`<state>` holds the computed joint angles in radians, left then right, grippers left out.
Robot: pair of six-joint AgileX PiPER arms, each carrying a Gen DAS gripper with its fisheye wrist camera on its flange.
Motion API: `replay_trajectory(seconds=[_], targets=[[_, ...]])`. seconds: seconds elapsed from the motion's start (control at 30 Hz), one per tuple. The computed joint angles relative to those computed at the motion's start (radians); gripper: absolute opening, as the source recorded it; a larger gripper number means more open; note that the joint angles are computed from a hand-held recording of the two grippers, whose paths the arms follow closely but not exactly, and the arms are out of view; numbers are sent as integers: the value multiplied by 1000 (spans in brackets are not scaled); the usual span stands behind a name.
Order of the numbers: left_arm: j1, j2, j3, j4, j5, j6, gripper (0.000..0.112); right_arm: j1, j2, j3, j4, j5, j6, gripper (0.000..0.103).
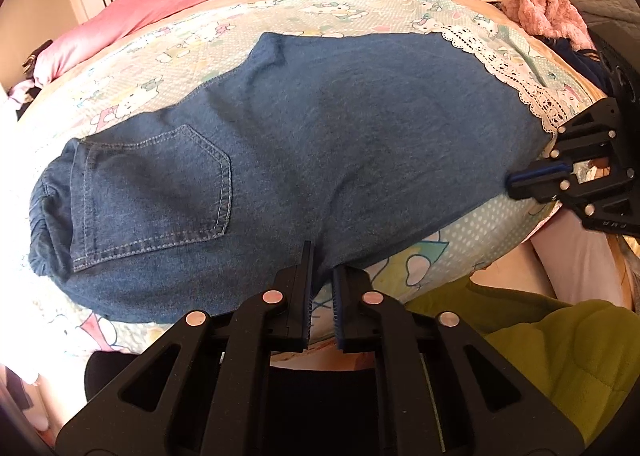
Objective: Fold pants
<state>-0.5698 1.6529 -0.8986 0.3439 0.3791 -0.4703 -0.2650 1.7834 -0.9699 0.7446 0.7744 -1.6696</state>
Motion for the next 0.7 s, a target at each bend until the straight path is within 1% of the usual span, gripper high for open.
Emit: replay_trajectory(seconds=[0.03, 0.07, 0.1, 0.13, 0.17, 0.2, 0.23, 0.3, 0.33, 0.37, 0.4, 0.43, 0.47, 0.5, 0.53, 0.57, 0.6, 0.63, 0.7], targets=[[1, -11, 5, -16, 5, 17, 4, -26, -9, -10, 14, 43, -17, 5], [11, -36, 17, -70, 4, 73, 4, -56, -13, -28, 40, 92, -28, 8], [27, -62, 31, -136, -7, 136, 5, -69, -13, -39, 55, 117, -25, 17], [44, -91, 47, -185, -18, 183, 8, -88, -9, -62, 80, 148, -16, 22], [58, -119, 61, -199, -26, 190, 15, -96, -6, -74, 104, 155, -10, 28], [79, -147, 72, -175, -28, 156, 17, -99, 1, -87, 124, 151, 4, 32], [91, -163, 77, -119, -25, 90, 21, -94, 18, -110, 128, 144, 44, 32], [133, -179, 77, -42, -14, -7, 25, -78, 50, -146, 117, 113, 131, 33], [153, -173, 67, 11, 2, -78, 31, -71, 72, -164, 105, 98, 171, 35], [165, -164, 57, 52, 15, -128, 40, -63, 86, -172, 86, 72, 204, 41], [177, -139, 39, 125, 41, -208, 44, -55, 93, -171, 65, 47, 230, 46], [181, -107, 13, 182, 88, -270, 47, -43, 111, -180, 15, 19, 281, 47], [182, -69, -13, 245, 138, -333, 47, -41, 125, -180, 3, 8, 293, 47], [200, -41, -23, 277, 148, -357, 47, -49, 127, -171, 22, 6, 272, 47], [224, -32, -14, 268, 119, -353, 47, -55, 123, -160, 38, 4, 252, 47], [263, -28, 4, 220, 65, -323, 47, -57, 119, -153, 40, 0, 242, 47], [284, -33, 16, 183, 31, -298, 47, -64, 116, -148, 42, 3, 231, 47], [290, -40, 27, 178, 14, -300, 47, -69, 114, -149, 42, 12, 229, 47], [272, -50, 29, 212, 26, -323, 47, -80, 116, -167, 39, 44, 243, 47]])
